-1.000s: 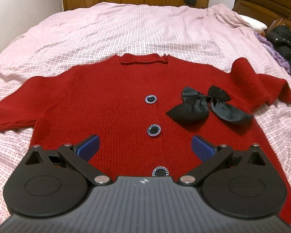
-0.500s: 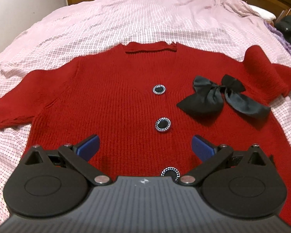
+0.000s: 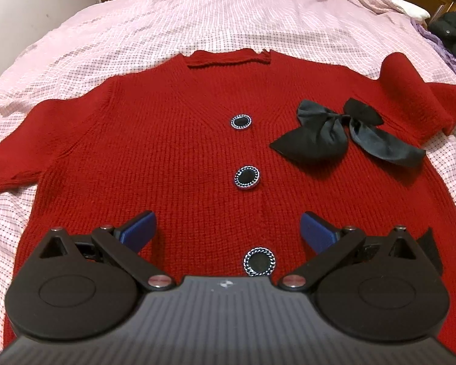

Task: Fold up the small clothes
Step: 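Lift the sleeve by its cuff with the right gripper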

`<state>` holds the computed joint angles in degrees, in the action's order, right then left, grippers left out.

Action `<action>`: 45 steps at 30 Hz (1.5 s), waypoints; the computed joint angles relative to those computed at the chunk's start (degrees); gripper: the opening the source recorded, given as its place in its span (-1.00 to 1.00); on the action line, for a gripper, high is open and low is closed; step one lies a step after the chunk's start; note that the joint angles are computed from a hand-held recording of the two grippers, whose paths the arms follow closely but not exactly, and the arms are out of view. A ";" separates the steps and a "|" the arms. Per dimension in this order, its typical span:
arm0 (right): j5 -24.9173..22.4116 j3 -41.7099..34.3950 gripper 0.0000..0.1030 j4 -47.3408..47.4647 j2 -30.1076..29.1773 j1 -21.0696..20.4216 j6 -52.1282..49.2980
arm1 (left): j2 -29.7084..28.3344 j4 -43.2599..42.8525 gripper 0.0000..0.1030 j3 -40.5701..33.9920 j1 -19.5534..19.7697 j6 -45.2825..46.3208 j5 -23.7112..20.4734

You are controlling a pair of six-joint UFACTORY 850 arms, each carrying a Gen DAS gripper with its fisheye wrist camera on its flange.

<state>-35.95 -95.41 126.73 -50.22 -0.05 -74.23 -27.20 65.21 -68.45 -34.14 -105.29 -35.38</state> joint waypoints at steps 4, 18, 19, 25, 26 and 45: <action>4.04 3.72 -0.72 11.74 4.54 1.12 -18.85 | 0.95 1.03 1.00 0.81 -0.31 -1.20 -0.60; 14.64 8.81 -0.73 28.02 14.14 2.18 -52.11 | 4.02 3.30 1.00 4.73 -0.55 -5.30 0.22; 14.13 9.19 -0.73 28.06 14.37 2.53 -52.19 | 4.25 2.94 1.00 4.88 -0.60 -4.76 -0.14; 12.97 10.24 -0.73 29.03 16.99 5.82 -54.95 | 6.55 3.03 1.00 6.97 -1.12 -4.23 -3.30; 12.88 10.05 -0.73 29.13 17.29 6.46 -55.34 | 7.17 3.32 1.00 7.62 -1.14 -4.75 -3.38; 14.63 0.49 -0.74 23.49 15.22 20.20 -60.69 | 19.63 5.49 1.00 21.09 1.75 -14.19 -5.82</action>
<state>-21.32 -94.92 150.21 -35.00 20.15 -134.92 -7.57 70.69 -47.36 -32.39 -119.47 -41.20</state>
